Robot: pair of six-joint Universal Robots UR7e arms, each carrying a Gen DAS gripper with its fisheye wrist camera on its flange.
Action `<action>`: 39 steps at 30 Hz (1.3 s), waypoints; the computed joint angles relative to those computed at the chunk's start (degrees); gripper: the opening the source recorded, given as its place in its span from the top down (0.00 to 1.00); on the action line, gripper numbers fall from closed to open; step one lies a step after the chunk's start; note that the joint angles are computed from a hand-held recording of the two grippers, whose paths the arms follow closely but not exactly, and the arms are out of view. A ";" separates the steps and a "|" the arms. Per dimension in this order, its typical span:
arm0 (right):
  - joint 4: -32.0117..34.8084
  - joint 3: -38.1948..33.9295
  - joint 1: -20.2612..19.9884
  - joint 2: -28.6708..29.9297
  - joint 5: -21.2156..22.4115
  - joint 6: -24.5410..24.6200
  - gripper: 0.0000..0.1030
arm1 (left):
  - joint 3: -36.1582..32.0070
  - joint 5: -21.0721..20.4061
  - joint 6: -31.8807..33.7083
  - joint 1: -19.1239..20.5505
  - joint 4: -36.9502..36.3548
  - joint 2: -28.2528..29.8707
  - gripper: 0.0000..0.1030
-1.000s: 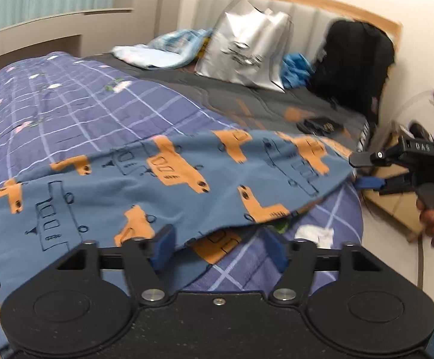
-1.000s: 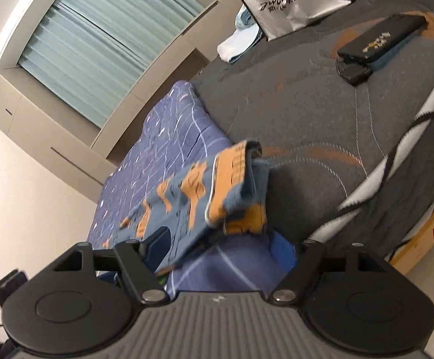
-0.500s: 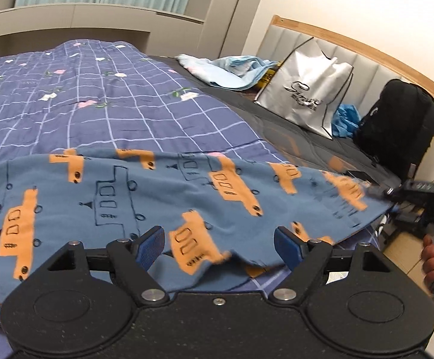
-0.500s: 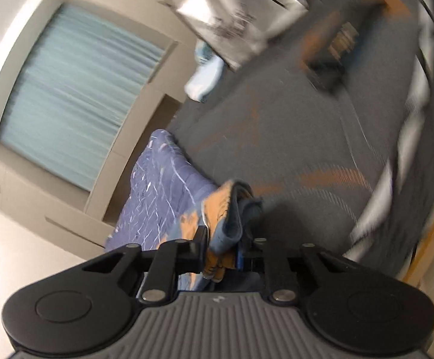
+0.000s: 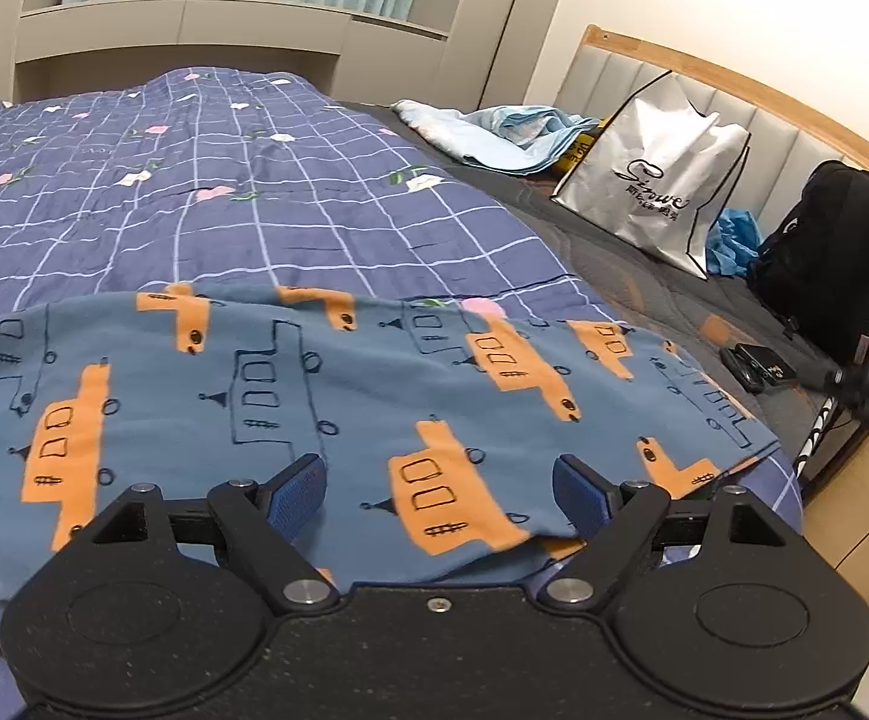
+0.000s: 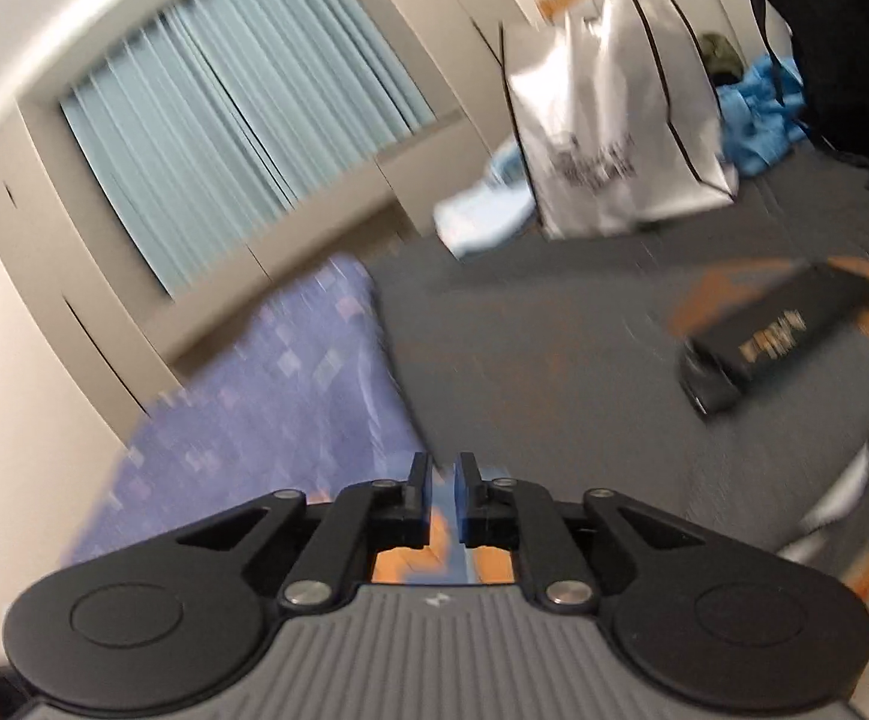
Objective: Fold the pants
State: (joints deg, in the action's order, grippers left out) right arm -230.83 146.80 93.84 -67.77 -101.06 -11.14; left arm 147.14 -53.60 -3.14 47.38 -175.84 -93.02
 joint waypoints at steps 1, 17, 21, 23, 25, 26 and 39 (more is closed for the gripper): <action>-0.21 0.10 0.12 1.10 -0.43 -0.48 0.85 | 0.04 0.06 0.19 0.13 0.03 -0.38 0.15; 11.61 -4.66 5.89 5.20 -6.93 -2.36 0.20 | -2.75 14.51 0.28 3.75 12.13 -8.81 0.03; 16.89 -9.54 10.48 6.88 -6.63 -5.71 0.05 | -3.07 16.89 1.75 5.24 11.60 -12.48 0.01; 20.64 -13.84 12.57 9.63 -5.54 -6.96 0.01 | -2.83 16.43 1.28 5.90 9.49 -13.81 0.01; 23.70 -18.96 14.32 13.92 -4.82 -7.30 0.00 | -2.65 13.17 2.26 7.22 5.31 -14.31 0.01; 25.88 -21.85 15.03 16.19 -4.45 -7.21 0.00 | -2.55 12.21 2.91 7.72 3.03 -14.04 0.01; 53.99 -55.86 20.90 38.05 -2.08 -16.47 0.15 | -6.93 4.85 -0.32 18.01 -0.63 -7.40 0.01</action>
State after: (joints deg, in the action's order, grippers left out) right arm -176.84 90.93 114.74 -29.72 -103.14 -27.62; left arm 140.21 -48.75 -3.46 65.39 -176.46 -100.42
